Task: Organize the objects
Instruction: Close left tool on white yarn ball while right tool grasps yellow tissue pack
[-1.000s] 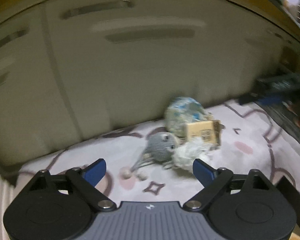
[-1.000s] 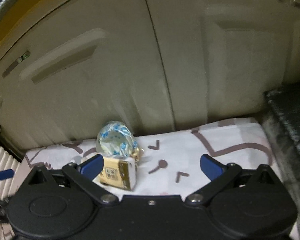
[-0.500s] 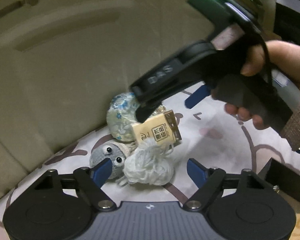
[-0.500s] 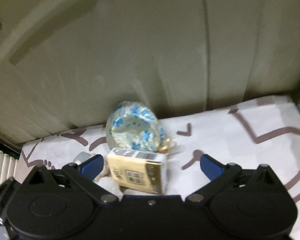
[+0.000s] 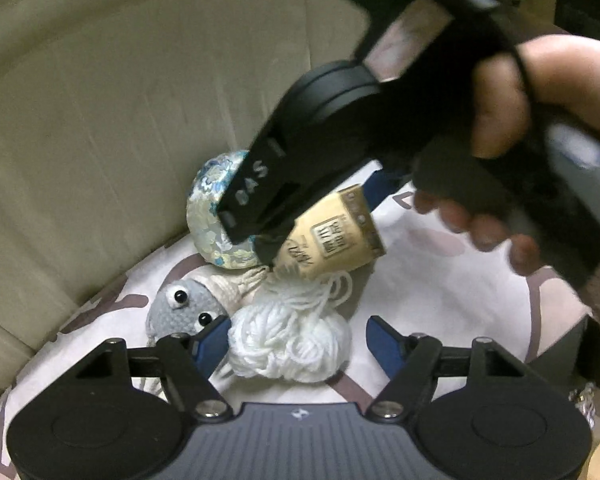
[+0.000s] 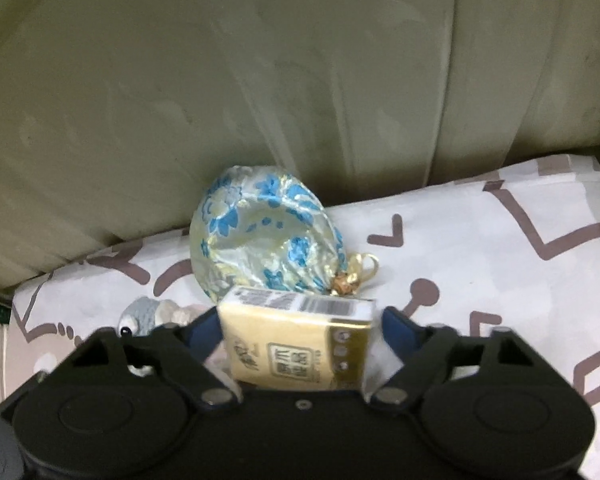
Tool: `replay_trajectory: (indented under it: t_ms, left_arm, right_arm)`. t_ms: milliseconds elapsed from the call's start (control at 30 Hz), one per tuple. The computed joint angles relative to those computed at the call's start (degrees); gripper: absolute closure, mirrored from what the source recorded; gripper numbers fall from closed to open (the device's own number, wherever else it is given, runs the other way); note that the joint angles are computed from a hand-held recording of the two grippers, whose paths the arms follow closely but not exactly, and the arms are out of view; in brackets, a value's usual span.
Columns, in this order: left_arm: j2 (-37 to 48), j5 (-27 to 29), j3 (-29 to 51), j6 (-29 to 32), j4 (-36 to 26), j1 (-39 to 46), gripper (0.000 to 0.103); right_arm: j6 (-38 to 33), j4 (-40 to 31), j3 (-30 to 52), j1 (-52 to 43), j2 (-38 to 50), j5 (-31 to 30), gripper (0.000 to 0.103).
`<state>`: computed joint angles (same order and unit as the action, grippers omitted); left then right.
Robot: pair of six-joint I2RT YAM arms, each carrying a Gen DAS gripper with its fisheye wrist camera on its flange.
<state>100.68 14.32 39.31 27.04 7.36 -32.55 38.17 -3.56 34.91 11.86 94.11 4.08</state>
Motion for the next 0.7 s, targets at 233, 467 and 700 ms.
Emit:
replay_trajectory:
  t_ms: [233, 467, 700]
  left_arm:
    - [1.04, -4.15, 1.84, -3.53, -2.31, -2.79, 0.045]
    - [0.2, -5.26, 3.29, -6.38, -5.03, -2.94, 0.048]
    - [-3.46, -3.94, 3.73, -10.11, -9.09, -1.44, 0.049]
  right_arm:
    - [-5.73, -1.05, -3.78, -2.45, -4.65, -0.8, 0.029]
    - [-9.6, -1.59, -9.58, -8.16, -11.51, -3.03, 0.03]
    - [-9.81, -4.41, -14.58, -11.54, -20.92, -4.78, 0.03]
